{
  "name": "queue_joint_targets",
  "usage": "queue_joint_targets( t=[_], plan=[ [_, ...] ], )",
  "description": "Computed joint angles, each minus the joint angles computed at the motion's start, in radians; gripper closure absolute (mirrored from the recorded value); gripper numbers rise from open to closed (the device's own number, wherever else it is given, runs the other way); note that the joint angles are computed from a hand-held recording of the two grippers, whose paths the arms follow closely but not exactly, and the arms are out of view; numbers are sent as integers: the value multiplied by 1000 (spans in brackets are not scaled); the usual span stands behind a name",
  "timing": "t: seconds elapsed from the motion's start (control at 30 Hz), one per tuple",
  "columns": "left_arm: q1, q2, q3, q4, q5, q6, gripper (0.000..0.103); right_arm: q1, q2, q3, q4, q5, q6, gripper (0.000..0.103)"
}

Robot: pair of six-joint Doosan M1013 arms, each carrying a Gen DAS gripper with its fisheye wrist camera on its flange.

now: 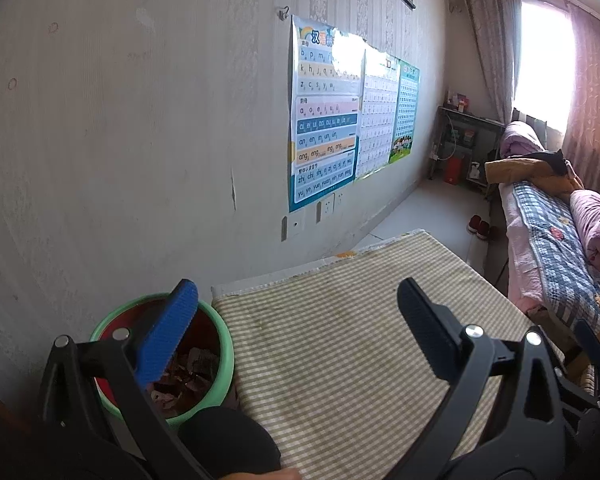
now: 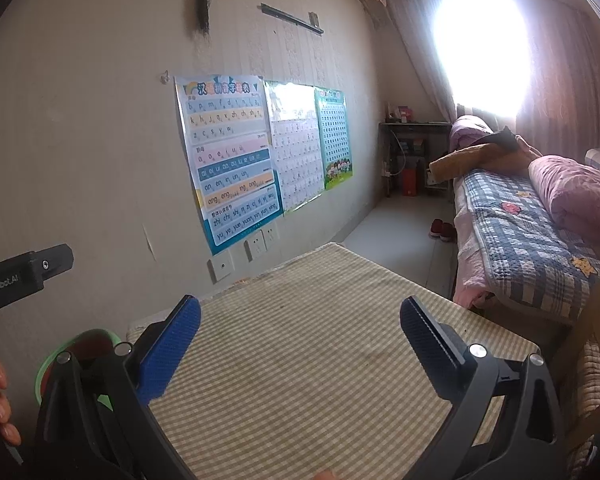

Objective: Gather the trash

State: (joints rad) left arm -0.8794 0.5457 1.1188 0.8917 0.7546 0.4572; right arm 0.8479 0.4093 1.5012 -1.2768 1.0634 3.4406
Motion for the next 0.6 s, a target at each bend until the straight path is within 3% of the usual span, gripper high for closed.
queue_joint_targets(
  t=[0.6],
  plan=[
    [0, 10, -5, -19, 12, 32, 5, -8, -1, 8, 37, -23, 1, 7]
  ],
)
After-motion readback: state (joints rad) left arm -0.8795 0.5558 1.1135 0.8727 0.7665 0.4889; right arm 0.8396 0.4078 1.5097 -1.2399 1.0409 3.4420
